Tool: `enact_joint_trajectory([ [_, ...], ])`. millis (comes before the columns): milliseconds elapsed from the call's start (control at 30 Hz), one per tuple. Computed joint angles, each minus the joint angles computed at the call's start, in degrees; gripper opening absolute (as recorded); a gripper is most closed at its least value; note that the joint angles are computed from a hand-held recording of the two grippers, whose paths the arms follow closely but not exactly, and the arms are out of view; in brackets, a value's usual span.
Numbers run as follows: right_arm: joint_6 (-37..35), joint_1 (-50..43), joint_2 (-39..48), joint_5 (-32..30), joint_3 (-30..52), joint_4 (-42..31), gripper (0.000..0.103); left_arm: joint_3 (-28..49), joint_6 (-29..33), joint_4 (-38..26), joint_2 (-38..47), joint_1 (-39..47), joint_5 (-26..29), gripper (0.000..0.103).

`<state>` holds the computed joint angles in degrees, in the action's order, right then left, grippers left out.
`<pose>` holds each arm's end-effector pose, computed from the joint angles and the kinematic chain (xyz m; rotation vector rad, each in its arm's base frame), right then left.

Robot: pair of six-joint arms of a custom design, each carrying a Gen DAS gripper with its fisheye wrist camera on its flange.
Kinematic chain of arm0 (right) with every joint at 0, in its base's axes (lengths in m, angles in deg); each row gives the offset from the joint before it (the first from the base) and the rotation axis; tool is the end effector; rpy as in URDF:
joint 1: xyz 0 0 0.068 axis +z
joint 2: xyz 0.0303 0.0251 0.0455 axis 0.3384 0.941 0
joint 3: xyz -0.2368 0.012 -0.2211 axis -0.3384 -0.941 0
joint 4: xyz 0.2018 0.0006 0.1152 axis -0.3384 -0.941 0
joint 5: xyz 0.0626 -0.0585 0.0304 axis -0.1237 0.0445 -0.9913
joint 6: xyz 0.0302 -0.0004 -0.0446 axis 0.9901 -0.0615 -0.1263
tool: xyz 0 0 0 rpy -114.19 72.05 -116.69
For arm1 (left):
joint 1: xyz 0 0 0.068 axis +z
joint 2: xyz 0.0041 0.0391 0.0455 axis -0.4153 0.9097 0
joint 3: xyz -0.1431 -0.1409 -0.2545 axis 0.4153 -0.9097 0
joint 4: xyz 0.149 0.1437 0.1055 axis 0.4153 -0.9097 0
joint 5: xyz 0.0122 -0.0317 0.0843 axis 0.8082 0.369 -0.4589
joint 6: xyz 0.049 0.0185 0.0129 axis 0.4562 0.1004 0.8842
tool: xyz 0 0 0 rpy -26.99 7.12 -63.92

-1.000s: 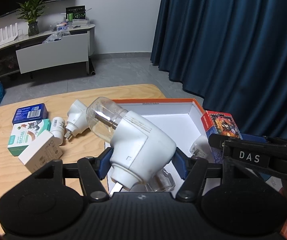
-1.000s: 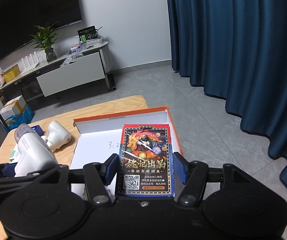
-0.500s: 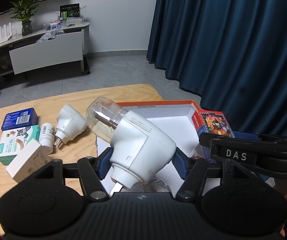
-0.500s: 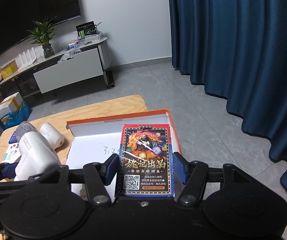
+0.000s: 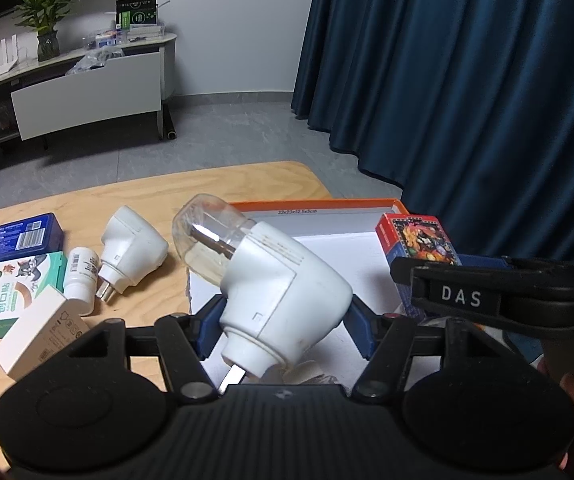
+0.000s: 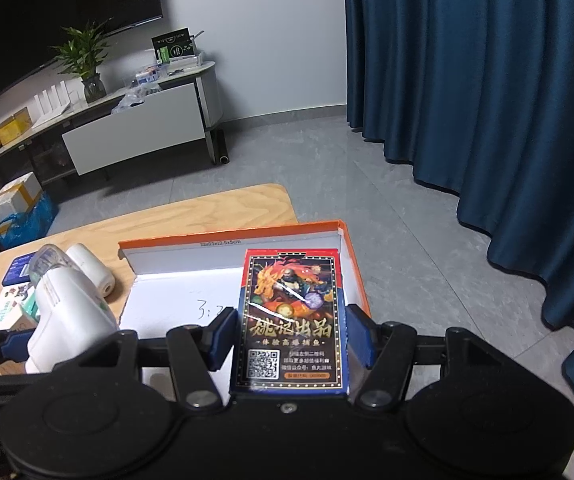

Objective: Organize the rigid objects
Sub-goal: 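Lower and open right gripper to release the card deck while left gripper releases the diffuser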

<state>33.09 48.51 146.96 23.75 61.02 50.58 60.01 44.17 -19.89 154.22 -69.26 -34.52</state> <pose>0.2636 0.1391 0.1671 -0.2200 2.3120 0.2284 0.1796 -0.1536 0.1401 -0.1378 2.3234 -0.1162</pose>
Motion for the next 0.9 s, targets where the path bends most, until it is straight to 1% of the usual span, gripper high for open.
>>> enact_joint_trajectory([
  [333, -1.3, -0.6, 4.4, -0.4, 6.4, -2.5, 0.071, 0.7, 2.7, 3.2, 2.5, 3.3, 3.2, 0.064],
  [367, -1.4, -0.7, 4.6, -0.2, 6.5, -2.0, 0.069, 0.9, 2.9, 3.3, 2.8, 3.5, 3.4, 0.064],
  [433, -1.6, -1.0, 4.6, 0.0, 6.9, -1.8, 0.069, 1.0, 3.2, 3.8, 3.3, 3.8, 4.0, 0.064],
  [633, -1.7, -1.9, 3.2, 0.5, 6.0, -1.2, 0.069, 2.0, 3.7, 5.7, 5.7, 5.2, 6.9, 0.064],
  [800, -2.2, -2.7, 1.5, 1.1, 5.1, -1.5, 0.069, 3.9, 5.3, 6.5, 7.2, 5.9, 11.6, 0.065],
  [900, -2.1, -2.8, 0.3, 1.7, 4.1, -1.3, 0.069, 4.0, 4.9, 5.9, 6.6, 4.6, 10.1, 0.071],
])
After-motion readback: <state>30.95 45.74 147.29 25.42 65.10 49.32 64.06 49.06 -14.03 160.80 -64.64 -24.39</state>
